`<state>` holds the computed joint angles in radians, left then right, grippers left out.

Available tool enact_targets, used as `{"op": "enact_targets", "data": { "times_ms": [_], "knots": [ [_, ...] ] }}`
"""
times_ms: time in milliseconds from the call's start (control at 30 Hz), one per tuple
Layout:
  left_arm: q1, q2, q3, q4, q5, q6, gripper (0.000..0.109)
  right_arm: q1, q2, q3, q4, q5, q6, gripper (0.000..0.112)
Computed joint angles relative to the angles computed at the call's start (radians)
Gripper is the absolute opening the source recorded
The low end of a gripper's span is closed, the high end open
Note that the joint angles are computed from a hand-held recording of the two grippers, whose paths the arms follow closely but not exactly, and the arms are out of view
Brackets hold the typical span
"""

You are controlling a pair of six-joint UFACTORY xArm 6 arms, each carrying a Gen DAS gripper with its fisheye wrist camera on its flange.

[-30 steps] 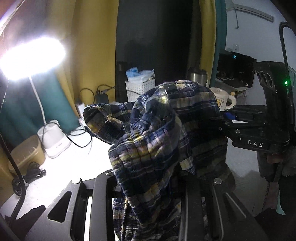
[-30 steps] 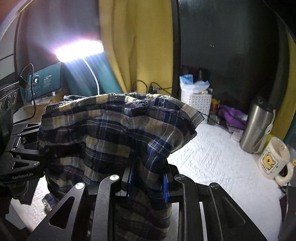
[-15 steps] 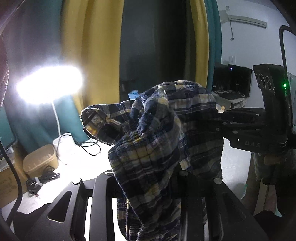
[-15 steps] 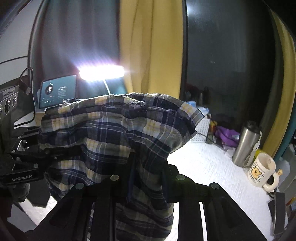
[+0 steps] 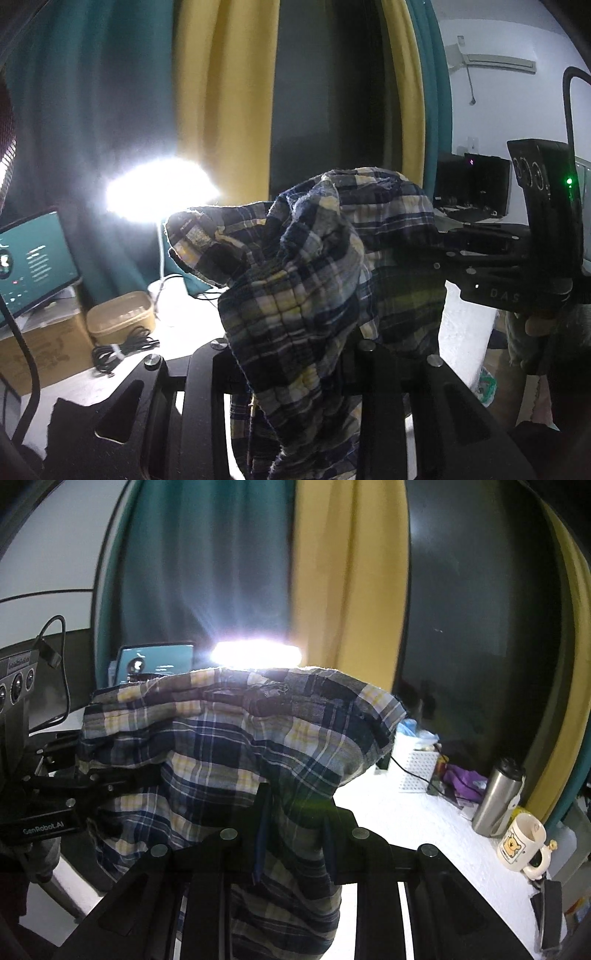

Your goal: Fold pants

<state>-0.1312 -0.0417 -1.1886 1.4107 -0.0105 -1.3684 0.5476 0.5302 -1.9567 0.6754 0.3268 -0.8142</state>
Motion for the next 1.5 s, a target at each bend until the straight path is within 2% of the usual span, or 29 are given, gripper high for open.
{"op": "enact_targets", "data": {
  "times_ms": [133, 233, 467, 867, 1067, 1267, 1433, 1500],
  "knots": [
    [0.016, -0.056, 0.035, 0.166, 0.011, -0.167, 0.03, 0.033, -0.038, 0.047, 0.011, -0.022, -0.021, 0.025],
    [0.03, -0.093, 0.064, 0.223, 0.015, -0.225, 0.03, 0.055, -0.055, 0.067, 0.018, -0.032, -0.035, 0.025],
    [0.065, -0.216, 0.183, 0.209, 0.035, -0.208, 0.03, 0.096, -0.048, 0.047, 0.015, -0.016, -0.054, 0.025],
    [0.154, -0.374, 0.327, 0.294, 0.047, -0.318, 0.03, 0.169, -0.006, -0.026, -0.007, 0.036, -0.065, 0.025],
    [0.203, -0.398, 0.361, 0.281, 0.029, -0.32, 0.03, 0.187, 0.018, -0.052, -0.014, 0.061, -0.061, 0.025],
    [0.245, -0.387, 0.373, 0.272, -0.005, -0.319, 0.03, 0.196, 0.092, -0.143, -0.075, 0.098, 0.013, 0.025],
    [0.264, -0.356, 0.375, 0.192, -0.029, -0.244, 0.03, 0.19, 0.189, -0.272, -0.15, 0.162, 0.097, 0.025],
    [0.269, -0.335, 0.378, 0.106, -0.035, -0.158, 0.03, 0.185, 0.24, -0.347, -0.173, 0.197, 0.132, 0.025]
  ]
}}
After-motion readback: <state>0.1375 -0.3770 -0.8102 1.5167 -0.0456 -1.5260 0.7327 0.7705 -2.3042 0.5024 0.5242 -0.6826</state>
